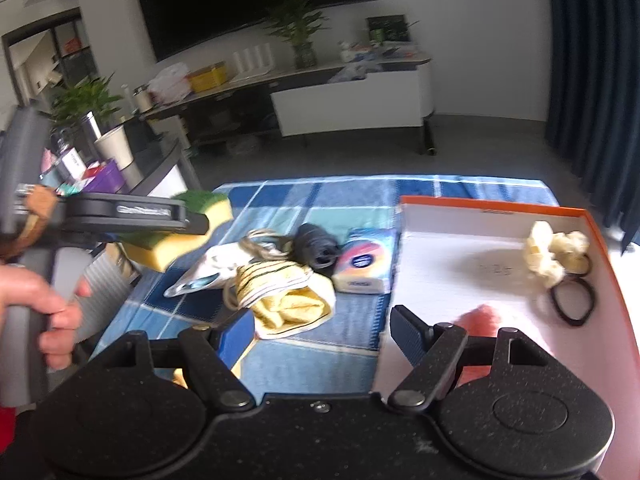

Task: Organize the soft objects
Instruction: 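Lift the sponge with the left tool while the right tool grasps the yellow knit item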

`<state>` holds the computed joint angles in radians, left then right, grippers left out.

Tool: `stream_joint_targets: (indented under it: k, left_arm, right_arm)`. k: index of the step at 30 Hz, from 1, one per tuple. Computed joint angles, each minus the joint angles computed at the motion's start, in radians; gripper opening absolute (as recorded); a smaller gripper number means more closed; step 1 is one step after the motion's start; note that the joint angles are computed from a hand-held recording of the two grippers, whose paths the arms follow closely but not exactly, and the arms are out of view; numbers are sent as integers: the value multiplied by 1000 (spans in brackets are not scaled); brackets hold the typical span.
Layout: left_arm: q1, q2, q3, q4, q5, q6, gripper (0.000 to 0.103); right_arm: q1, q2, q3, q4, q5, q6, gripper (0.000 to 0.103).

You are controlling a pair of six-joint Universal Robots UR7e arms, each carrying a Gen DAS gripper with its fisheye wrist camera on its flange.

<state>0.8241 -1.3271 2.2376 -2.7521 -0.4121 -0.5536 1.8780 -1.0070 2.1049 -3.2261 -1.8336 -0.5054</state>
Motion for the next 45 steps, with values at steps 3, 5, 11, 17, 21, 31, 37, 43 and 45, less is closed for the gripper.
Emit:
stream_joint_targets:
  k: [3, 5, 11, 17, 21, 31, 37, 43, 45]
  left_arm:
    - [-36, -62, 56, 56, 24, -89, 81]
    - [-57, -105, 86, 130, 45, -170, 81]
    - [-105, -202, 131, 395, 78, -415, 81]
    - [-107, -221, 143, 471, 65, -503, 81]
    - [-110, -216, 155, 435, 53, -489, 81]
    - [-140, -177, 175, 334, 44, -445, 81]
    - [-158, -146, 175, 288, 34, -418, 81]
    - [-179, -121, 175, 258, 20, -395, 81]
    - [-186, -111, 174, 242, 16, -381, 81]
  right_arm:
    - [6, 25, -18, 27, 11, -4, 88]
    - [12, 44, -35, 53, 24, -4, 89]
    - [34, 125, -100, 97, 35, -15, 89]
    - [50, 222, -169, 94, -15, -39, 54]
    - [48, 229, -173, 87, -19, -33, 11]
    - [43, 103, -65, 1, 40, -37, 6]
    - [30, 33, -15, -20, 54, -26, 6]
    - [16, -22, 28, -51, 67, -20, 6]
    - [12, -35, 37, -56, 68, -18, 6]
